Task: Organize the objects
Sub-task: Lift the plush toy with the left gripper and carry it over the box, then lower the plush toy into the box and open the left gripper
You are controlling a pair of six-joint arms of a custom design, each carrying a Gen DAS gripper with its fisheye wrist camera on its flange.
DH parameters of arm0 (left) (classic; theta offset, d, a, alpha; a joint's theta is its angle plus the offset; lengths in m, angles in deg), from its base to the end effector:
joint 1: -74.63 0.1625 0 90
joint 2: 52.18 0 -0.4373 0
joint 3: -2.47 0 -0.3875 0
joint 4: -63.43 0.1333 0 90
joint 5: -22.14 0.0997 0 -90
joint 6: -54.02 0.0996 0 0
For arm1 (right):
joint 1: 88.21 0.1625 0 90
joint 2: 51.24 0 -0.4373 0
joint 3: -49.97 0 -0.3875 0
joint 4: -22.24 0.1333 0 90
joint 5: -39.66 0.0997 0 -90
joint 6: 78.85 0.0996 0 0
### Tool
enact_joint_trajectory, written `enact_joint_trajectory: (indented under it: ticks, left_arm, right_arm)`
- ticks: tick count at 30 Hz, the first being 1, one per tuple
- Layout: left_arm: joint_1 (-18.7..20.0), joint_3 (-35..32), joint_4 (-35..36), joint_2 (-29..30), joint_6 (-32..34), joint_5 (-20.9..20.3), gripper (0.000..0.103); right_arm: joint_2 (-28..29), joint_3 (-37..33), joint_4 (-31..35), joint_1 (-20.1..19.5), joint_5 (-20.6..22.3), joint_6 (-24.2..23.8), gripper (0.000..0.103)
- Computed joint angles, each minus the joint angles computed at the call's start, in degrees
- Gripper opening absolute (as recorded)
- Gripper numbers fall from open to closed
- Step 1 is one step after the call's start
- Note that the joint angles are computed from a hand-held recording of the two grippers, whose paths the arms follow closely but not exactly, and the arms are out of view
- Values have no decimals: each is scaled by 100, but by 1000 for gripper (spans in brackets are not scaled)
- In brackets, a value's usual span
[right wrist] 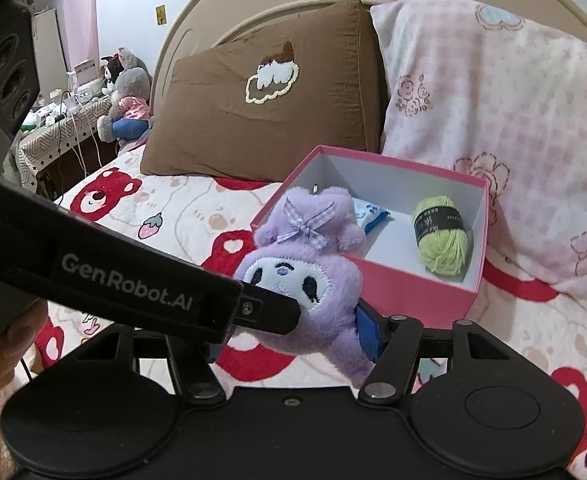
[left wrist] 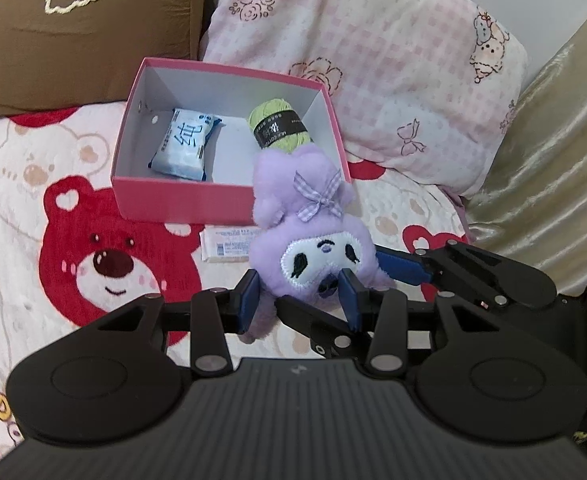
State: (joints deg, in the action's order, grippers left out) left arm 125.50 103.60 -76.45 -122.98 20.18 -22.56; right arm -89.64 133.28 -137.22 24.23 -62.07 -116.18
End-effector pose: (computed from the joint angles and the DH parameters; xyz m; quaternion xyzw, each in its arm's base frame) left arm -0.2176 -0.5909 0.3471 -0.0233 0.9115 -0.3516 0.2120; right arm 0.3901 -0.6485 0.1133 0.4655 -0.8536 0.1968 0.1264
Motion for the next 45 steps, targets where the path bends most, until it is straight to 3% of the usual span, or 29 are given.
enact_joint_trajectory:
  ticks: [12,20,45]
  left_arm:
    - [366,-723,-151,334,600,-75,41]
    - [770,-1225,-372,622,1014,-334,41]
    - [1563,-1790,-1285,1301,1670,-1076,41]
  right_arm:
    - [587,-1099,437,52,-30,-38,67]
    - [1290,-2400,1151,58,-158,-144,66]
    - [2412,-4287,2132,-169,-295,-280,65]
